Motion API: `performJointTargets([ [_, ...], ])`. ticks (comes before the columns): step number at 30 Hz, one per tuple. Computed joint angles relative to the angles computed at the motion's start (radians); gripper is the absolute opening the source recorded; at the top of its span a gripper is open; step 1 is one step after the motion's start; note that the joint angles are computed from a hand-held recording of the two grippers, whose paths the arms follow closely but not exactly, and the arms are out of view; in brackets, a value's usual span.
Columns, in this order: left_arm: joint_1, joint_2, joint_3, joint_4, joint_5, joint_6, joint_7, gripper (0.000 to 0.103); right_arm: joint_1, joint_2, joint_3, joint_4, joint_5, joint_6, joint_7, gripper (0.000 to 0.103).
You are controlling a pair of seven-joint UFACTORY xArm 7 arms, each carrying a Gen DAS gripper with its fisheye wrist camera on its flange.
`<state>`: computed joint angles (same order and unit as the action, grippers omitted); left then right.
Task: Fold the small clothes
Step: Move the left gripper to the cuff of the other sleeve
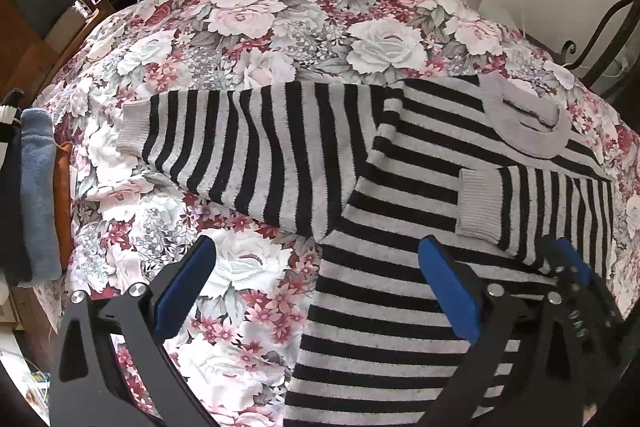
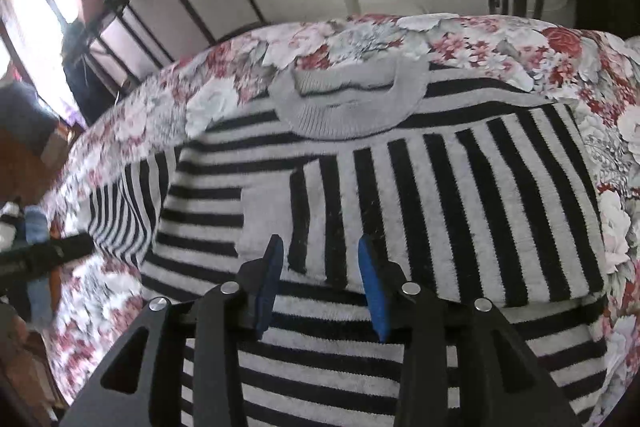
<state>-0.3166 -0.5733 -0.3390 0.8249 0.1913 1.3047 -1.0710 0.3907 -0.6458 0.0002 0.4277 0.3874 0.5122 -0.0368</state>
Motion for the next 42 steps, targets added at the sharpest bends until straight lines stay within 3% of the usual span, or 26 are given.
performJointTargets([
  [5, 0.013, -0.020, 0.023, -0.026, -0.011, 0.003, -0.001, 0.098, 0.038, 0.072, 0.020, 0.026, 0.015, -0.033, 0.015, 0.038],
  [9, 0.019, -0.029, 0.034, -0.043, -0.030, -0.003, 0.002, 0.099, 0.032, 0.218, 0.057, 0.088, 0.000, 0.040, 0.076, 0.039],
  [11, 0.022, -0.021, 0.028, -0.039, -0.025, 0.002, 0.007, 0.098, 0.021, 0.238, 0.086, 0.083, -0.006, 0.011, 0.111, 0.039],
  [16, 0.028, -0.012, 0.023, -0.037, -0.005, 0.019, 0.005, 0.098, 0.103, 0.219, 0.020, 0.113, 0.143, 0.030, -0.042, 0.035],
  [20, 0.043, -0.035, 0.041, -0.059, 0.002, 0.032, 0.008, 0.099, 0.019, 0.114, 0.041, 0.059, 0.103, -0.068, 0.025, 0.035],
  [23, 0.066, -0.079, 0.061, -0.096, 0.012, 0.050, 0.006, 0.099, -0.086, 0.063, 0.045, 0.011, 0.069, -0.115, 0.171, 0.036],
  [24, 0.078, -0.099, 0.077, -0.117, 0.012, 0.052, 0.010, 0.099, -0.121, 0.070, 0.052, 0.010, 0.072, -0.090, 0.183, 0.038],
  [26, 0.100, -0.137, 0.110, -0.156, 0.001, 0.050, 0.026, 0.099, -0.088, 0.176, -0.027, 0.041, 0.024, 0.045, 0.217, 0.039],
  [29, 0.144, -0.224, 0.192, -0.244, -0.042, 0.013, 0.068, 0.098, -0.131, 0.161, 0.029, 0.048, 0.010, 0.071, 0.242, 0.039],
  [32, 0.210, -0.344, 0.298, -0.349, -0.102, -0.076, 0.123, 0.098, -0.070, 0.105, -0.022, 0.058, 0.100, 0.061, 0.206, 0.040],
  [35, 0.279, -0.423, 0.370, -0.422, -0.148, -0.159, 0.174, 0.098, -0.048, 0.012, -0.029, 0.050, 0.141, 0.082, 0.205, 0.041],
  [38, 0.324, -0.441, 0.393, -0.451, -0.184, -0.229, 0.231, 0.098, -0.037, -0.074, -0.019, 0.028, 0.142, 0.110, 0.222, 0.042],
  [42, 0.368, -0.424, 0.376, -0.470, -0.216, -0.301, 0.284, 0.098, -0.020, -0.112, -0.007, 0.010, 0.109, 0.117, 0.215, 0.043],
])
